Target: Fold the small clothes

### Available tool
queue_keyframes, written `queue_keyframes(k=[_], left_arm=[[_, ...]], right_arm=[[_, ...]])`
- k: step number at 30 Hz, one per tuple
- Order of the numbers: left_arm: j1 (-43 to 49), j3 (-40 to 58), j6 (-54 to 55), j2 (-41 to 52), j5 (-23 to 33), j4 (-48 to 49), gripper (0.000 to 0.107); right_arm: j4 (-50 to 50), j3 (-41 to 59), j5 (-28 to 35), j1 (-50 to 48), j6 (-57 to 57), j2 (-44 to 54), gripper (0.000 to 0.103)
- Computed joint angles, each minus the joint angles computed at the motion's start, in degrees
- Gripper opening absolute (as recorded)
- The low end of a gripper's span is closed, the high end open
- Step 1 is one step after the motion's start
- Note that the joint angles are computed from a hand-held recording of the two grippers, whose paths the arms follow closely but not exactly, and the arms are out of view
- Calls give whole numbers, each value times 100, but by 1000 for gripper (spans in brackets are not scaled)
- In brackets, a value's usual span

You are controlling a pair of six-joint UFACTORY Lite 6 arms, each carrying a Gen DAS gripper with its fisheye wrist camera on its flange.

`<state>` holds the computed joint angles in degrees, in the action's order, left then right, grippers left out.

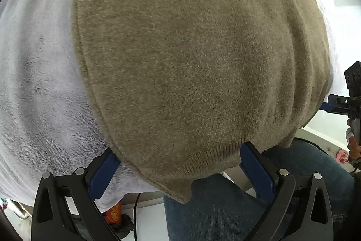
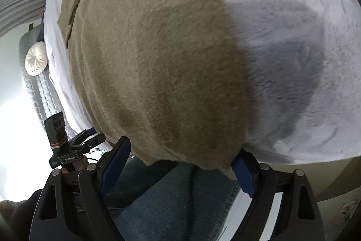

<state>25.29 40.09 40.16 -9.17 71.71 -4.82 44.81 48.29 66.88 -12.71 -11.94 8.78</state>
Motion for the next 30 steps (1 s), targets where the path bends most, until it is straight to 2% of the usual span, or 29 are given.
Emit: queue_keyframes(k=[1,2,3,4,5,6,8,10,15,17,19,21,25,30], left_arm=[[-55,14,-64,8,11,-34,103],[-58,68,-95,57,37,-77,103],[45,167,-64,118,122,-153,102],[-9,241,-136,169,143,-249,93],[74,327,-116,155,206,-235,80],[111,441,-115,191,211,-152,73],[245,613,3,272,192,-13,38],[471,930,137,542,272,68,24],[1119,2018,485,1374,1147,-478,19],[1104,2398,506,1561,1334,-671,19],[1073,2905,487,1851,1533,-953,10],[1019,3521,321,2258,1741,-1316,10],[826,4176,13,2636,1612,-1787,10],[462,5508,-594,3567,1114,-1956,10]], right_arm=[[73,-38,22,-19,-9,-49,64],[60,-93,36,-52,-7,-119,33],[62,-110,72,-111,-25,-161,20],[152,-133,125,-165,-81,-210,17],[246,-118,186,-165,-144,-279,17],[306,-57,253,-141,-189,-312,16],[535,209,485,-148,-314,-299,16],[861,495,543,-52,-375,-264,16],[1632,1325,322,98,-561,270,16],[1861,1832,218,180,-566,632,16],[1987,2448,58,250,-485,1113,16],[2167,2885,-134,260,-398,1527,16],[2182,3978,-539,313,209,2547,16],[2202,4369,-985,171,826,3152,16]])
